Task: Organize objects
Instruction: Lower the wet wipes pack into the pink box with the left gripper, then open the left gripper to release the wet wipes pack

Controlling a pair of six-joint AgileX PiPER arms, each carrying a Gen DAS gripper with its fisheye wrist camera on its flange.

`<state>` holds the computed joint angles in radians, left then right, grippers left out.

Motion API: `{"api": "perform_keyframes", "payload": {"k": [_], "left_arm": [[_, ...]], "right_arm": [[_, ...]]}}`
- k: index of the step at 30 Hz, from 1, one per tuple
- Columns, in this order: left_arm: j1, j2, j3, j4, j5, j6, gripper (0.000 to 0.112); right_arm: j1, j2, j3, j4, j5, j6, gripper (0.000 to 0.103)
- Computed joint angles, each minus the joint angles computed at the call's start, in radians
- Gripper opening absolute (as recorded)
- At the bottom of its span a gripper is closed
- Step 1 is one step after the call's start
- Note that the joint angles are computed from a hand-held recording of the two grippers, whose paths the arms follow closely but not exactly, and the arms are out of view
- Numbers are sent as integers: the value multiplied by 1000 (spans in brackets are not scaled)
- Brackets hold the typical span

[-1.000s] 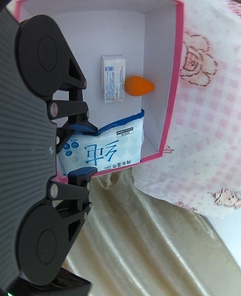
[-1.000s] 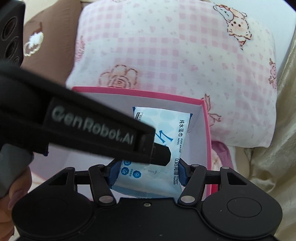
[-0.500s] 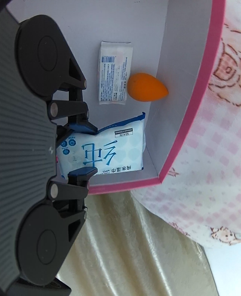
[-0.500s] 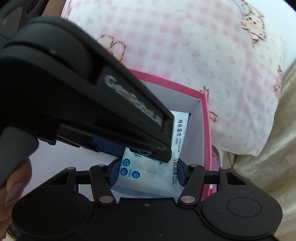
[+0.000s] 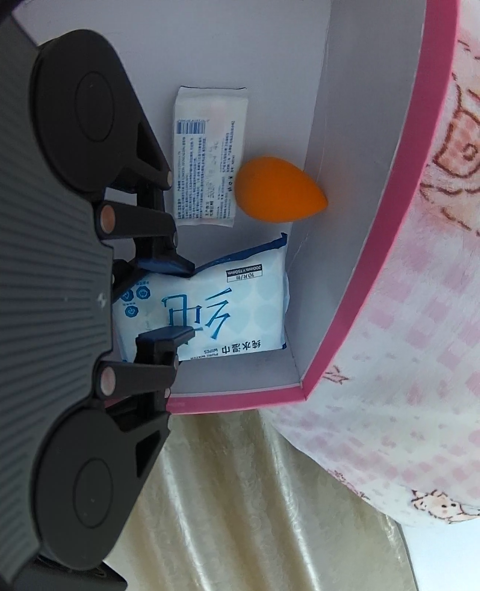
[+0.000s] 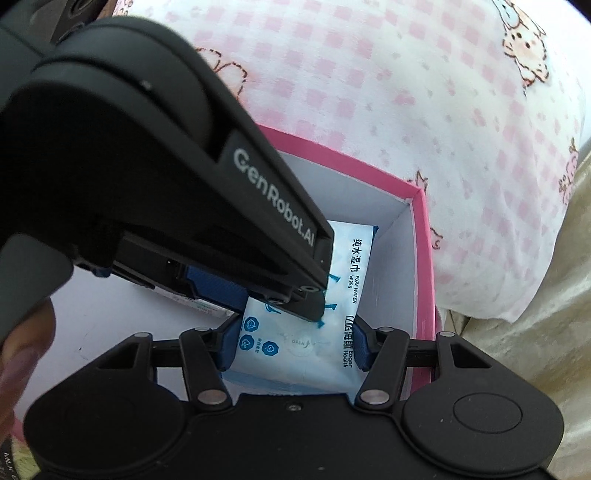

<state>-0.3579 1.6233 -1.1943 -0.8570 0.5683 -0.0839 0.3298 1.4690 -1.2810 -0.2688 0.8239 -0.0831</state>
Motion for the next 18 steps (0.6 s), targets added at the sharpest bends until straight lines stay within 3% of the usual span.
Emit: {"api": "perform_keyframes", "payload": {"k": [5, 7, 11, 18], "left_arm": [[-9, 12, -17, 51, 0, -60, 28], [-26, 12, -29, 140, -13, -145, 28], [-44, -7, -44, 261, -2, -246, 28], [-74, -70, -81, 438, 108, -338, 28]], "right_arm": [[14, -15, 38, -36, -28, -25, 66], [34, -36, 84, -106, -65, 26, 75], [56, -84, 153, -191, -113, 113, 75], [43, -203, 200, -55, -63, 104, 75]]}}
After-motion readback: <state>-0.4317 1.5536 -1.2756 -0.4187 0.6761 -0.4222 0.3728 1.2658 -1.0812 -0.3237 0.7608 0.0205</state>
